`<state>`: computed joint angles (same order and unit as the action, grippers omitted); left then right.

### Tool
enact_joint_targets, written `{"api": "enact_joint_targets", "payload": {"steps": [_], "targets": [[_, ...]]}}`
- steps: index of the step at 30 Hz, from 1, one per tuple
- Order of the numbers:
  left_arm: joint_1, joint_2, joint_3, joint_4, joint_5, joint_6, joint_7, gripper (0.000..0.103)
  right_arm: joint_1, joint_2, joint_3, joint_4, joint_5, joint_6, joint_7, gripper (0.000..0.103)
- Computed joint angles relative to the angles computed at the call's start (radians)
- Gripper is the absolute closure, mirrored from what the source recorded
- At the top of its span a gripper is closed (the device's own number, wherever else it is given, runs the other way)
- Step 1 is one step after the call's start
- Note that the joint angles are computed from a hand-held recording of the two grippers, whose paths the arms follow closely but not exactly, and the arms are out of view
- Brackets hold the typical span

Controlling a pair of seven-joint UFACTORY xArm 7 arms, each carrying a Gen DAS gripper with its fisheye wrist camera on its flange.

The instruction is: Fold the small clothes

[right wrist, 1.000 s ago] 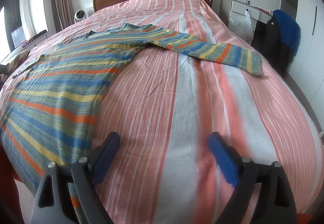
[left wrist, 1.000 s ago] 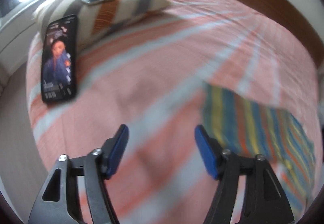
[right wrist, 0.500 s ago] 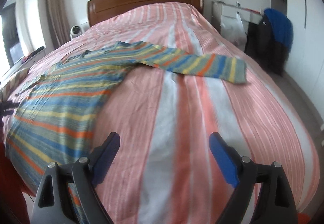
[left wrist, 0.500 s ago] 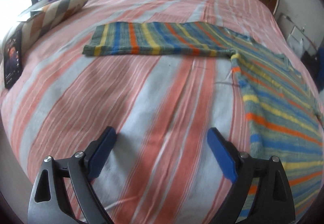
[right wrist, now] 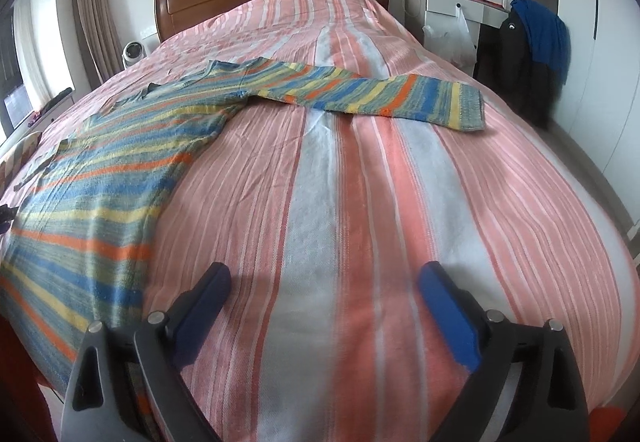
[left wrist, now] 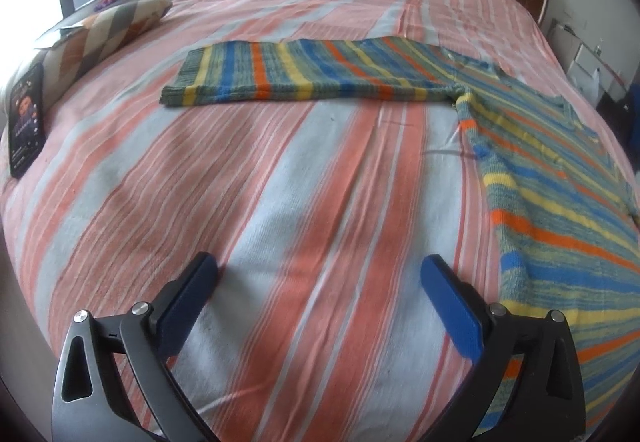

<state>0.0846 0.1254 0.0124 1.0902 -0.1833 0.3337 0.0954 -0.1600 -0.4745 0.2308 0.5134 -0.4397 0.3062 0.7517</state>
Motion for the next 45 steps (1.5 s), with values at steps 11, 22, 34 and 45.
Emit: {"api": "enact_joint_targets", "payload": {"steps": [11, 22, 34, 45], "targets": [[0.0, 0.0, 0.0, -0.001, 0.001, 0.0, -0.003, 0.001, -0.011, 0.012, 0.017, 0.007, -0.04, 0.001, 0.023, 0.003], [0.0, 0.0, 0.0, -0.001, 0.004, -0.001, -0.003, 0.001, -0.014, 0.016, 0.024, 0.01, -0.067, 0.002, 0.046, 0.001], [0.0, 0.0, 0.0, -0.002, 0.005, -0.002, -0.004, 0.001, -0.014, 0.02, 0.024, 0.01, -0.088, -0.001, 0.062, 0.001], [-0.001, -0.001, 0.001, -0.004, 0.007, -0.002, -0.006, 0.001, -0.012, 0.019, 0.023, 0.01, -0.093, -0.001, 0.067, 0.001]]}}
